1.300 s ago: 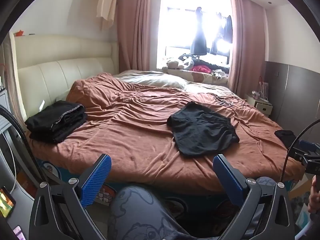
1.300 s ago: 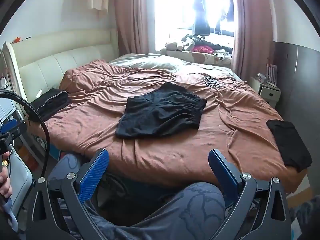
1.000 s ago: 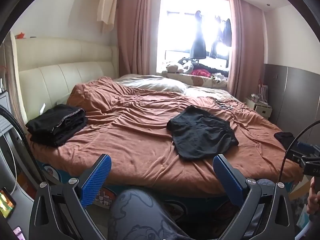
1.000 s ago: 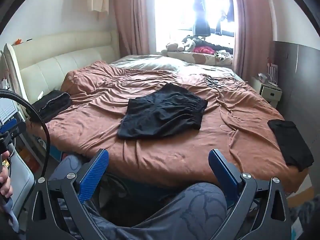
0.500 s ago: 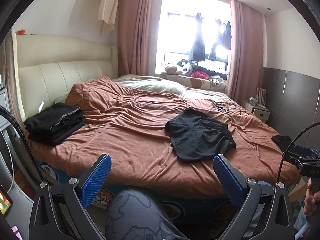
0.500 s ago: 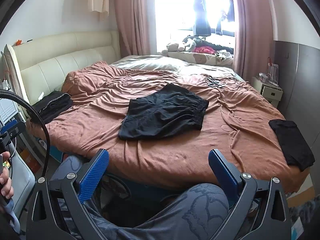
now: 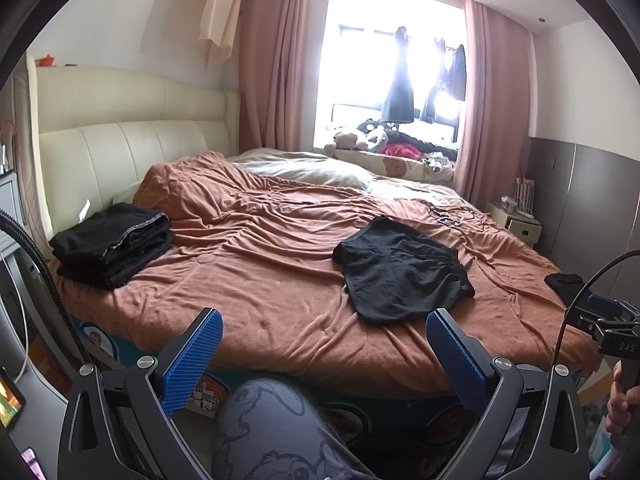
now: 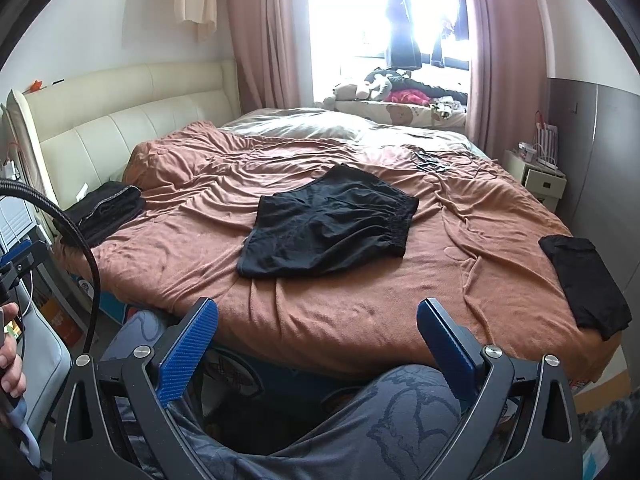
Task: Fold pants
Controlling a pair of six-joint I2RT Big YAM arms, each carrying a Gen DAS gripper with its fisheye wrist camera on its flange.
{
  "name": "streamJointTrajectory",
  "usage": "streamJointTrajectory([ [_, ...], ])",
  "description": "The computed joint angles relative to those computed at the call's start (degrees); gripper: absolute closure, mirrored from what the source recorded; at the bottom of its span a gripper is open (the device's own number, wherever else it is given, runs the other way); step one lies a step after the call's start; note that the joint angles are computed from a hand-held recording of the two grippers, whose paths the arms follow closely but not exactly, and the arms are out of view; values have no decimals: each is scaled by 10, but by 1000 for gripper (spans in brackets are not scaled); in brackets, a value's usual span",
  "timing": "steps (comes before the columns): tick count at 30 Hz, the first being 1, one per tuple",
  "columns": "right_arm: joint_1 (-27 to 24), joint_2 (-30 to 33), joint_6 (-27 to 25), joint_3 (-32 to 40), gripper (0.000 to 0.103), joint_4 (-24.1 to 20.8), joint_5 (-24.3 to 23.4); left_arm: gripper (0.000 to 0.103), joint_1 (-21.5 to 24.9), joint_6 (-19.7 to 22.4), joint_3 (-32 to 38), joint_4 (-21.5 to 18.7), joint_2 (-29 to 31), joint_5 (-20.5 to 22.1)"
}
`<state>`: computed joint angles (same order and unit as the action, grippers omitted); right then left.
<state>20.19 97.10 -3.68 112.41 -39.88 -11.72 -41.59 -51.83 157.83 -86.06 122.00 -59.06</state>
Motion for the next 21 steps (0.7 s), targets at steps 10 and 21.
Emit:
streamJointTrajectory([
  [10, -5, 13, 19, 5, 3, 13, -10, 0, 10, 22, -46, 45, -20, 18],
  [21, -1, 56, 32, 53, 3, 10, 21, 0, 38, 85, 54, 51, 41, 59],
])
